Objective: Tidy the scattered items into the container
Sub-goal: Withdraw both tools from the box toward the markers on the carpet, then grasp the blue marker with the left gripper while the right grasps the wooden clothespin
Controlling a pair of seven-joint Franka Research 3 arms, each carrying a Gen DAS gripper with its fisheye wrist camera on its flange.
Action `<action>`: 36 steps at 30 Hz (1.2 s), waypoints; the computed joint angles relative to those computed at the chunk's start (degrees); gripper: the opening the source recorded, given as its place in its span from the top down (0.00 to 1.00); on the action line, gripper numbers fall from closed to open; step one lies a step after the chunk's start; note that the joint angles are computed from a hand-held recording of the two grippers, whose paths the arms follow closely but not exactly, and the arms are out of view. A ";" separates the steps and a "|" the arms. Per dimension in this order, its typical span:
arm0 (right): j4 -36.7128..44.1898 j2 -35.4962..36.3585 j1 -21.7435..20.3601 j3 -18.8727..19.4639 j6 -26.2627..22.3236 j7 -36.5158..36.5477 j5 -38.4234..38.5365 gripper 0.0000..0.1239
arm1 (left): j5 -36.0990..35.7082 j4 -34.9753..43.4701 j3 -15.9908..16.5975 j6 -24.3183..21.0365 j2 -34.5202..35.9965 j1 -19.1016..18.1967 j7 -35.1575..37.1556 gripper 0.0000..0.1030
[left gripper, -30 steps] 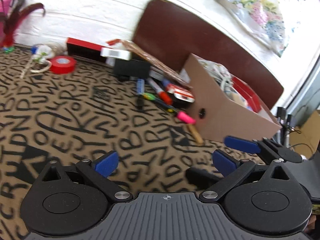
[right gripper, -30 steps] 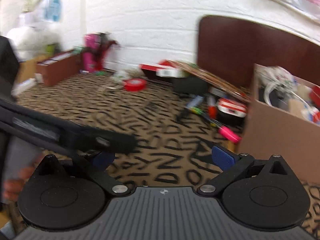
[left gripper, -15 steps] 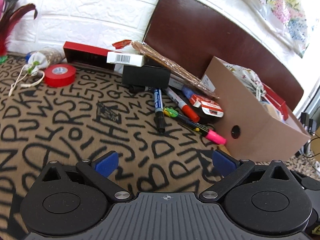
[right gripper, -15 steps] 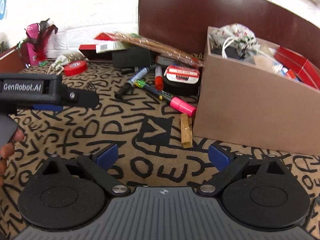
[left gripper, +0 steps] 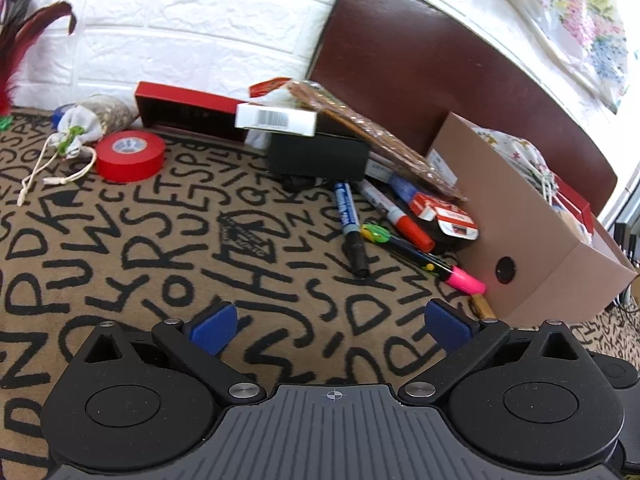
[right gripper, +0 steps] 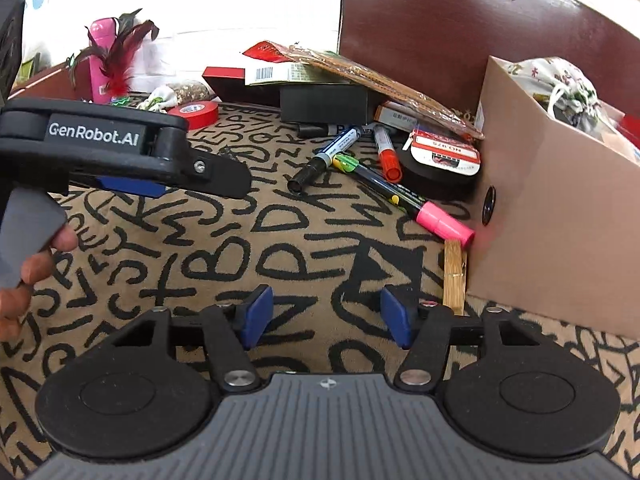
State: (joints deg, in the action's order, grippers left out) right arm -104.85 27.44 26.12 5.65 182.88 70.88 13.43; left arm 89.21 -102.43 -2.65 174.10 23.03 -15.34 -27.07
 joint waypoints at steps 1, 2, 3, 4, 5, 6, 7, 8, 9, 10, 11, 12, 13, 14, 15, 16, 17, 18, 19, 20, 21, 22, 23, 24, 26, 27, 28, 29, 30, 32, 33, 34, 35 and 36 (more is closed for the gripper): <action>0.26 0.08 0.53 -0.62 -0.12 0.38 0.07 0.47 | 0.15 0.06 0.08 0.29 0.07 0.13 -0.39 0.00; 0.47 0.13 1.10 -1.30 -0.24 0.73 0.03 0.47 | 0.14 0.17 0.11 0.61 0.19 0.28 -0.50 0.00; 0.61 0.20 2.01 -2.37 -0.14 1.22 -0.12 0.47 | -0.08 0.27 0.08 0.82 0.29 0.38 -0.26 0.00; 0.36 0.07 3.13 -3.73 0.26 1.83 -0.31 0.47 | -0.28 0.43 0.10 0.91 0.42 0.39 0.02 0.00; 0.07 -0.07 3.91 -4.65 0.80 2.25 -0.48 0.47 | -0.30 0.66 0.15 1.04 0.59 0.33 0.19 0.00; -0.22 -0.20 4.21 -5.05 1.26 2.48 -0.55 0.47 | -0.57 0.95 0.15 1.31 0.86 0.33 0.68 0.00; -0.50 -0.42 4.08 -5.03 1.43 2.59 -0.52 0.47 | -1.35 1.28 0.09 1.65 1.21 0.39 1.64 0.00; -0.87 -0.66 4.04 -5.11 1.79 2.77 -0.42 0.47 | -2.58 1.61 0.04 1.96 1.62 0.43 3.08 0.00; -1.20 -0.90 4.34 -5.56 2.03 3.09 -0.29 0.47 | -4.55 1.97 -0.07 2.23 2.14 0.47 5.42 0.00; -1.56 -1.18 4.98 -6.46 2.15 3.53 -0.17 0.47 | -6.93 2.37 -0.15 2.44 2.72 0.45 8.29 0.00; -2.04 -1.47 6.23 -8.10 2.35 4.28 0.00 0.46 | -9.43 2.81 -0.36 2.59 3.33 0.54 11.26 0.00; -2.42 -1.64 7.46 -9.70 2.46 5.02 0.13 0.44 | -12.20 3.38 -0.83 2.74 4.05 0.87 14.49 0.00; -2.59 -1.65 8.72 -11.39 2.12 5.78 0.20 0.43 | -14.84 4.03 -1.39 2.92 4.84 1.26 17.39 0.00; -2.69 -1.59 9.79 -12.91 1.68 6.55 0.13 0.43 | -17.53 4.68 -2.14 3.07 5.68 1.79 20.28 0.00; -2.62 -1.42 10.73 -14.24 1.01 7.40 -0.03 0.43 | -20.36 5.42 -3.16 3.08 6.65 2.50 23.37 0.00; -2.44 -1.23 10.00 -13.73 0.40 7.83 -0.19 0.43 | -23.06 6.18 -4.25 2.75 7.60 3.20 26.43 0.01; -2.45 -1.14 7.62 -11.22 0.82 7.73 0.03 0.42 | -25.01 7.05 -4.80 2.16 8.46 3.36 28.78 0.02; -2.52 -1.09 5.92 -9.36 1.43 7.56 0.10 0.42 | -25.40 8.05 -3.92 1.66 9.09 2.34 29.52 0.02; -2.25 -0.85 5.68 -9.13 1.53 7.37 -0.25 0.42 | -25.64 8.97 -2.94 1.08 9.60 1.26 30.26 0.02; -2.05 -0.58 5.77 -9.21 1.86 7.16 -0.64 0.42 | -26.72 9.69 -2.77 0.39 10.05 0.84 31.88 0.03; -1.79 -0.33 5.69 -9.04 2.06 6.98 -0.81 0.42 | -27.74 10.37 -2.46 -0.08 10.51 0.38 33.18 0.04; -1.51 -0.08 5.21 -8.43 2.22 6.75 -0.85 0.42 | -28.68 10.96 -2.06 -0.30 10.93 -0.09 34.24 0.07; -1.18 0.18 4.84 -7.97 2.34 6.58 -0.81 0.42 | -29.59 11.40 -1.66 -0.40 11.27 -0.50 35.28 0.08; -0.78 0.47 4.62 -7.72 2.38 6.51 -0.71 0.42 | -30.23 11.81 -0.98 -0.50 11.53 -1.13 35.97 0.12; -0.06 1.03 4.60 -7.61 2.58 6.63 -0.37 0.42 | -30.77 12.27 1.15 -0.67 11.79 -2.96 36.39 0.19; 0.23 1.32 4.59 -7.56 2.79 6.66 -0.21 0.42 | -30.91 12.35 2.46 -0.90 11.80 -4.06 36.22 0.24; 0.57 1.62 4.89 -7.84 2.91 6.80 -0.03 0.42 | -30.98 12.44 3.99 -1.24 11.79 -5.34 35.64 0.30; 0.89 1.87 5.11 -8.01 3.00 6.88 0.13 0.45 | -31.13 12.47 5.54 -1.56 11.74 -6.59 34.90 0.34; 1.11 1.99 4.86 -7.64 3.08 6.73 0.18 0.50 | -31.49 12.38 6.89 -1.72 11.68 -7.62 34.29 0.49; 1.59 2.20 4.33 -6.85 3.12 6.38 0.28 0.58 | -33.48 12.15 7.48 -1.63 11.70 -7.75 34.71 0.70; 1.89 2.34 4.27 -6.70 2.99 6.23 0.29 0.61 | -34.75 11.97 7.42 -1.32 11.69 -7.52 35.06 0.72; 2.10 2.39 4.22 -6.55 2.76 6.04 0.25 0.62 | -35.78 11.65 7.65 -0.62 11.62 -7.47 35.01 0.72; 2.22 2.40 4.54 -6.86 2.59 6.04 0.26 0.62 | -36.60 11.28 7.97 0.17 11.49 -7.55 35.06 0.72; 2.21 2.35 4.46 -6.73 2.54 5.94 0.25 0.62 | -37.24 10.88 8.42 1.05 11.34 -7.75 35.13 0.68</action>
